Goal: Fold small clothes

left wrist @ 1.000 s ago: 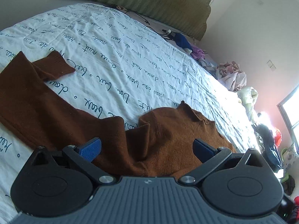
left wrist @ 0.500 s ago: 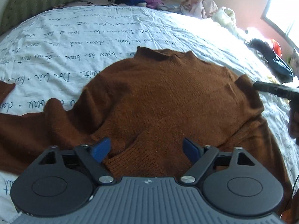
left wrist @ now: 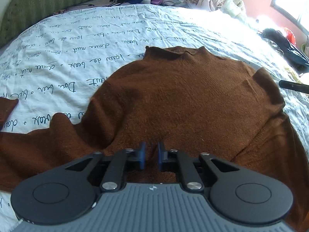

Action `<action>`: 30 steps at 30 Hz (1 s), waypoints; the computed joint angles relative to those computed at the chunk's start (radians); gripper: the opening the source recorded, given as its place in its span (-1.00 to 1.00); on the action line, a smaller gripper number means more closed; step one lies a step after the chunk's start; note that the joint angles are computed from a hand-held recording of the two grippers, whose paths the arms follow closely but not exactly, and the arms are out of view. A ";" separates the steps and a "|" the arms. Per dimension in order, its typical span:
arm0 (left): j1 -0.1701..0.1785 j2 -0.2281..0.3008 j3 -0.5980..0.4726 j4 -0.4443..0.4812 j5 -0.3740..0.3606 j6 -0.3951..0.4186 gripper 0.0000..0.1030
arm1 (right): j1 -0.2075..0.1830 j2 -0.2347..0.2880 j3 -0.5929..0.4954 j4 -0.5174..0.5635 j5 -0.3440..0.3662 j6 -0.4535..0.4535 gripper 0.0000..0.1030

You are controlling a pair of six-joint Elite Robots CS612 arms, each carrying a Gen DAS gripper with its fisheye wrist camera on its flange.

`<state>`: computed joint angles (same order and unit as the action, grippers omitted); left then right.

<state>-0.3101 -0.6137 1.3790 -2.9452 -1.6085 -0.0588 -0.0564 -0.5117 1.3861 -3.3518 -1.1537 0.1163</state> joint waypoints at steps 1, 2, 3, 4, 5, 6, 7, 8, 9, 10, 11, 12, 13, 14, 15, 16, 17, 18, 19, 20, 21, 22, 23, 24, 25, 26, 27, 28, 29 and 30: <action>0.001 0.002 -0.003 0.007 0.002 0.003 0.45 | 0.000 -0.001 0.001 -0.004 -0.001 -0.001 0.33; 0.001 0.006 -0.003 0.000 0.002 0.016 0.43 | 0.000 0.000 0.001 -0.008 -0.003 0.000 0.36; 0.000 0.007 -0.006 0.021 0.001 0.022 0.06 | 0.000 0.001 -0.003 -0.006 0.001 0.000 0.36; 0.001 0.008 -0.011 0.045 -0.008 0.019 -0.39 | 0.001 0.003 -0.006 -0.004 0.005 0.002 0.36; 0.004 0.010 -0.013 0.051 -0.027 0.009 -0.50 | 0.002 0.003 -0.006 -0.004 0.003 0.006 0.36; 0.005 0.009 -0.011 0.042 -0.031 0.001 -0.69 | 0.002 0.003 -0.005 -0.005 0.006 0.004 0.36; 0.005 0.007 -0.009 0.035 -0.032 0.005 -0.80 | 0.003 0.002 -0.006 -0.005 0.013 -0.005 0.36; 0.005 0.005 -0.006 0.026 -0.034 0.006 -0.82 | 0.004 0.002 -0.007 -0.007 0.014 -0.013 0.36; 0.005 0.004 -0.002 0.012 -0.033 0.002 -0.85 | 0.005 0.001 -0.008 -0.004 0.010 -0.021 0.36; 0.005 0.002 0.002 0.000 -0.029 0.000 -0.86 | 0.008 0.000 -0.009 -0.002 0.001 -0.026 0.36; 0.005 0.000 0.007 -0.018 -0.027 -0.002 -0.86 | 0.009 -0.001 -0.011 -0.004 -0.009 -0.031 0.36; 0.005 -0.001 0.010 -0.038 -0.023 -0.006 -0.86 | 0.010 -0.001 -0.012 -0.008 -0.012 -0.031 0.36; 0.007 -0.001 0.010 -0.052 -0.021 -0.009 -0.87 | 0.009 -0.002 -0.014 -0.006 -0.011 -0.029 0.36; 0.009 0.000 0.004 -0.061 -0.024 -0.006 -0.87 | 0.009 -0.002 -0.017 -0.004 -0.015 -0.029 0.36; 0.009 0.003 -0.001 -0.074 -0.016 -0.006 -0.87 | 0.008 -0.002 -0.021 -0.001 -0.017 -0.031 0.36; 0.009 0.005 -0.008 -0.077 -0.009 -0.001 -0.87 | 0.006 0.000 -0.027 0.005 -0.016 -0.028 0.36; 0.011 0.007 -0.015 -0.078 -0.014 0.003 -0.87 | 0.005 0.003 -0.035 0.018 -0.015 -0.016 0.36; 0.013 0.008 -0.022 -0.083 -0.017 0.000 -0.87 | 0.002 0.005 -0.045 0.043 -0.009 -0.005 0.36; 0.014 0.010 -0.027 -0.090 -0.015 0.003 -0.87 | 0.000 0.009 -0.055 0.059 0.006 -0.001 0.36; 0.015 0.010 -0.032 -0.095 -0.014 0.011 -0.87 | -0.003 0.015 -0.065 0.061 0.018 0.005 0.36; 0.017 0.013 -0.038 -0.102 -0.013 0.009 -0.87 | -0.005 0.023 -0.079 0.068 0.028 0.017 0.36; 0.019 0.016 -0.045 -0.100 -0.012 0.005 -0.87 | -0.005 0.029 -0.090 0.077 0.023 0.033 0.35; 0.022 0.021 -0.054 -0.088 -0.019 0.009 -0.87 | -0.005 0.036 -0.103 0.083 0.021 0.050 0.36; 0.022 0.027 -0.061 -0.082 -0.012 0.016 -0.87 | -0.007 0.043 -0.118 0.097 0.030 0.059 0.36; 0.022 0.033 -0.068 -0.072 0.004 0.021 -0.87 | -0.008 0.051 -0.135 0.117 0.043 0.070 0.36; 0.022 0.044 -0.078 -0.059 0.020 0.029 -0.87 | -0.009 0.060 -0.149 0.126 0.046 0.085 0.33; 0.023 0.052 -0.086 -0.047 0.024 0.028 -0.87 | -0.008 0.067 -0.162 0.140 0.039 0.097 0.29; 0.025 0.061 -0.091 -0.045 0.029 0.018 -0.87 | -0.006 0.075 -0.178 0.165 0.023 0.115 0.18; 0.025 0.068 -0.094 -0.051 0.035 0.011 -0.87 | -0.010 0.085 -0.190 0.169 0.033 0.156 0.02; 0.026 0.074 -0.095 -0.060 0.036 0.008 -0.86 | -0.017 0.096 -0.200 0.162 0.059 0.218 -0.01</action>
